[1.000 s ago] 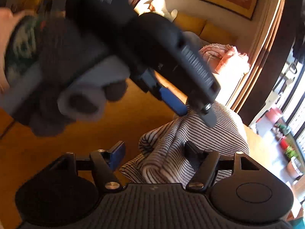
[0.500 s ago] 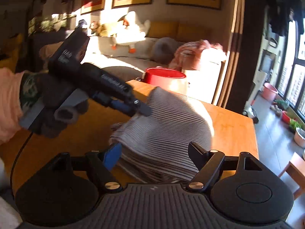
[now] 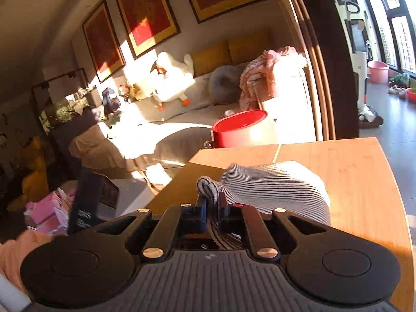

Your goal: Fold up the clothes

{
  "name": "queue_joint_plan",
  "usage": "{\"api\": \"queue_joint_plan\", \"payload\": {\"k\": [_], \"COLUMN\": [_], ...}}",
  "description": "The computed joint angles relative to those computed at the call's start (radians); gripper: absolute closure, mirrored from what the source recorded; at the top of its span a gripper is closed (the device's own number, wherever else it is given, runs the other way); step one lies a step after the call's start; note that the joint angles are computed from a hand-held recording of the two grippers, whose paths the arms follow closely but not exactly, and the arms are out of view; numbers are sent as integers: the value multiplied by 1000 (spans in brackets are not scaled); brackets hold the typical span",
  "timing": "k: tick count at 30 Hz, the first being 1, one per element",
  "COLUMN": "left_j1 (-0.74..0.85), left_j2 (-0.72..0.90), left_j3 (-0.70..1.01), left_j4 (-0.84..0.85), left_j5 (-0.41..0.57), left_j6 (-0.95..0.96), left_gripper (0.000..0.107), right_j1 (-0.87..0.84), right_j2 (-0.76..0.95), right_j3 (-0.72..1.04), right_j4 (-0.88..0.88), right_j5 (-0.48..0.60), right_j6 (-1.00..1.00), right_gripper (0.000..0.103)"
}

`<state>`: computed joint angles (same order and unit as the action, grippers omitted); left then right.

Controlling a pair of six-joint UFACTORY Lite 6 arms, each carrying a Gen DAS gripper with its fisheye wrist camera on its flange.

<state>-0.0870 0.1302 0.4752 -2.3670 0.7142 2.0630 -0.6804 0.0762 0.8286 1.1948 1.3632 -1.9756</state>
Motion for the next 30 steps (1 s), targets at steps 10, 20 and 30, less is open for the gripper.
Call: {"api": "queue_joint_plan", "payload": {"k": [10,20,30], "left_j1": [123,182,-51], "left_j2": [54,-233,0], "left_j3": [-38,-66,137], "left_j4": [107,139,-9], "left_j5": [108,-3,-113], "left_j6": [-19,-92,34], "left_gripper": [72,66,71], "right_j1": [151,252,28], "right_j2": [235,-163,-154], "right_j3": [79,-378,-193], "right_j4": [-38,201,-56], "right_j5": [-160,-438,-201], "right_j6": [134,-482,-357], "right_gripper": [95,89,55]}}
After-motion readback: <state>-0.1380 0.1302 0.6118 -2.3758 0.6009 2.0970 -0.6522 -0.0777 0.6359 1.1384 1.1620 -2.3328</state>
